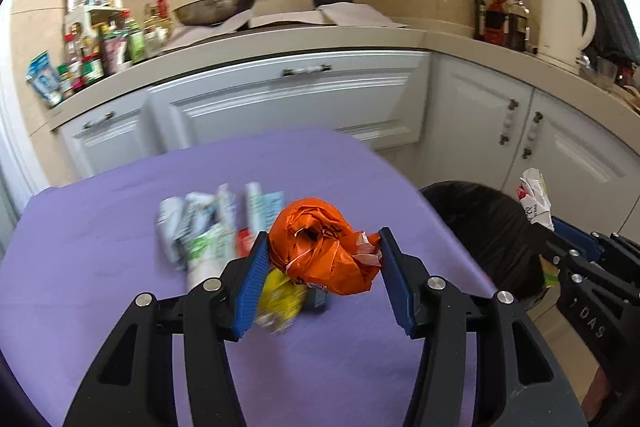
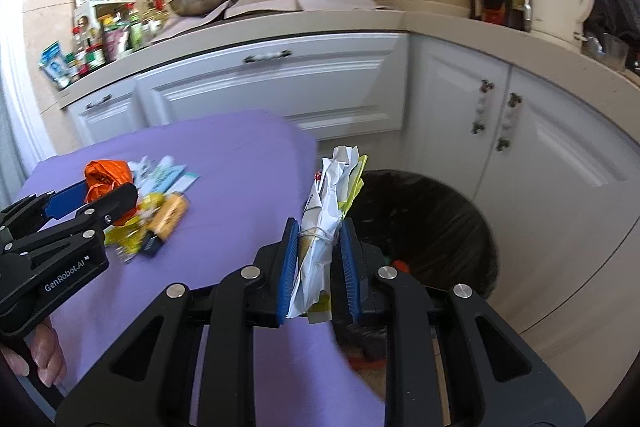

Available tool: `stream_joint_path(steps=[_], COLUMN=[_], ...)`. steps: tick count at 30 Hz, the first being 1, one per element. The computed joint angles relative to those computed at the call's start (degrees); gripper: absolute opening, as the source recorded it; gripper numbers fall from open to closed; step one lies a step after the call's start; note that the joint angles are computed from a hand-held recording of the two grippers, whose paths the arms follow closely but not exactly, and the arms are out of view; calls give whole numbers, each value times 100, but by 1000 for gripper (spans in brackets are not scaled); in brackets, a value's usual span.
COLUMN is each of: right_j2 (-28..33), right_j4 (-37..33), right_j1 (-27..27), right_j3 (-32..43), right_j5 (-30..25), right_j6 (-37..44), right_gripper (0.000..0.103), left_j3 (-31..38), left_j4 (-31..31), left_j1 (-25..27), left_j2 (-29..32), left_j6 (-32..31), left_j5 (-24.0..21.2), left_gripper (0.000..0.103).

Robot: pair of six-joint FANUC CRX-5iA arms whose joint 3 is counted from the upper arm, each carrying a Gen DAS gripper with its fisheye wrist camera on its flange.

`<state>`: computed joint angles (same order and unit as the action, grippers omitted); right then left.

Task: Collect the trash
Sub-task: 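Carry both items over the bin and open both grippers to drop them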

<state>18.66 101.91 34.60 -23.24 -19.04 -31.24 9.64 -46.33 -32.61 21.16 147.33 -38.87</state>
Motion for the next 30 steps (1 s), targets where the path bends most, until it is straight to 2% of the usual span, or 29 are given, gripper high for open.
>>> stream_joint_path(steps=[10, 30], right_j2=[151, 698], right_j4=[-89, -180], right_j1=[-322, -751], right_j3=[125, 625], right_j5=[-257, -150], right_j6=[127, 255], right_gripper=[21, 22], left_j3=[970, 2729], left_j4=[551, 1275], left_j1=[-24, -3], left_j2=[792, 2143], left_j6=[-809, -1780], left_j5=[146, -545], left_gripper=[53, 57])
